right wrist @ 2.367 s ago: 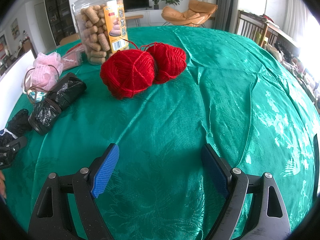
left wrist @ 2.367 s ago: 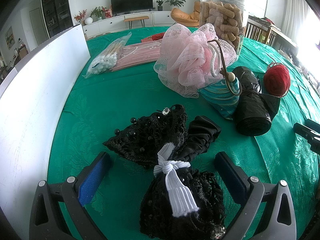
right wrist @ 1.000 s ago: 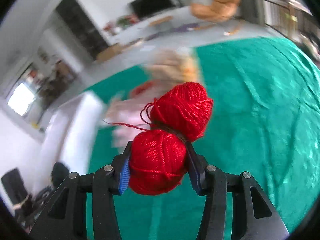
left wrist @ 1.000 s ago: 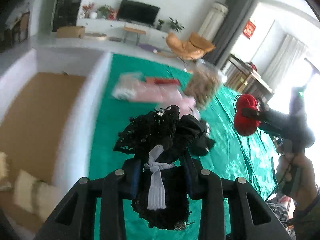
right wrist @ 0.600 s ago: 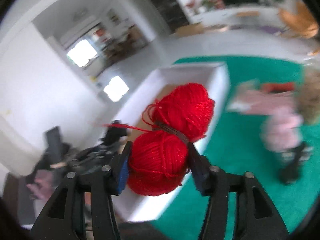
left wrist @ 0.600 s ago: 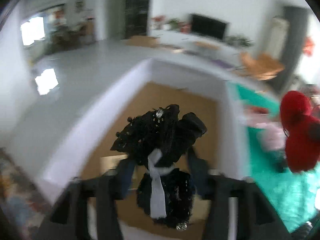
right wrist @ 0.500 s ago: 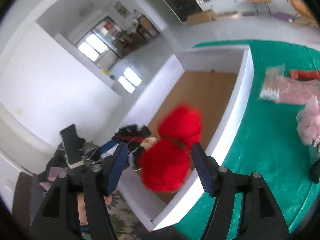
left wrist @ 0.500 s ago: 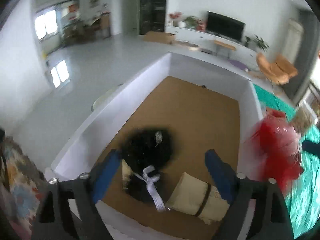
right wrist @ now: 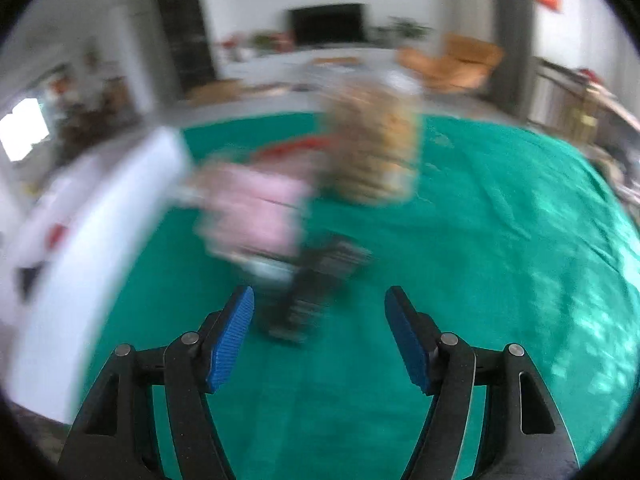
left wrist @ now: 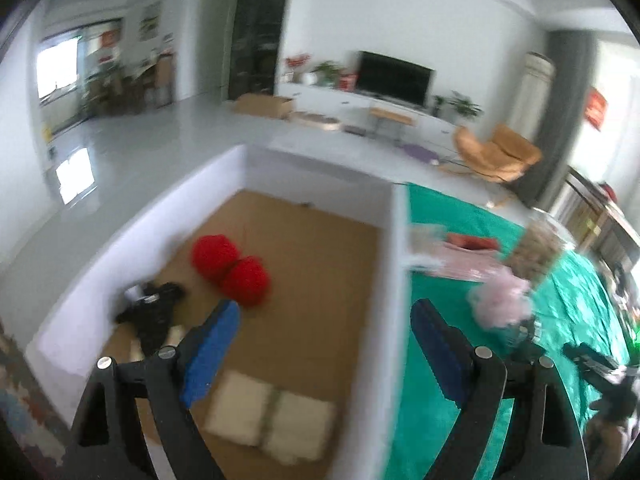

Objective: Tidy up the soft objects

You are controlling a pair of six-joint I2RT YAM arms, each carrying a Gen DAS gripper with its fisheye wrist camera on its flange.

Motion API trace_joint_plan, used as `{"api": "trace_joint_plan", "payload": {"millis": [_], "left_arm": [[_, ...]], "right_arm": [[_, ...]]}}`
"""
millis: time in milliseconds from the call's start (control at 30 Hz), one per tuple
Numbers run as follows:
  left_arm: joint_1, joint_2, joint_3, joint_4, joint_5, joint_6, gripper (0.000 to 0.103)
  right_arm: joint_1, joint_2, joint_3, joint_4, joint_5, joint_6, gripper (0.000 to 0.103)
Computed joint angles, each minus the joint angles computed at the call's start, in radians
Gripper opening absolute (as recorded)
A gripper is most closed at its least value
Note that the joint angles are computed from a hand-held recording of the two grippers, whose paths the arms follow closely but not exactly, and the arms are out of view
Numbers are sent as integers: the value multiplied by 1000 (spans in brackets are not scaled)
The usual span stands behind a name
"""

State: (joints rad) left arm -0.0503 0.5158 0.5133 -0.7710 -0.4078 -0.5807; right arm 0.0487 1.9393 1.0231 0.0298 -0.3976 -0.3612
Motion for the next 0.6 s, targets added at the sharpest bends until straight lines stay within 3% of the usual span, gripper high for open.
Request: {"api": "trace_joint_plan", "payload": {"millis": [100, 233, 433, 600], "left_arm": [[-247, 103, 15, 69, -91, -127, 87], [-427, 384, 53, 253, -74, -197, 96], [-498, 843, 88, 565, 60, -203, 96], [-462, 1041, 107, 676, 42, -185, 96]], "right_arm": [[-103, 112, 78, 20, 48, -31, 71], [-184, 214, 167, -1, 73, -47, 71], [-204, 279, 210, 12, 99, -66, 71], [-212, 285, 167, 84, 91, -96, 76]]}}
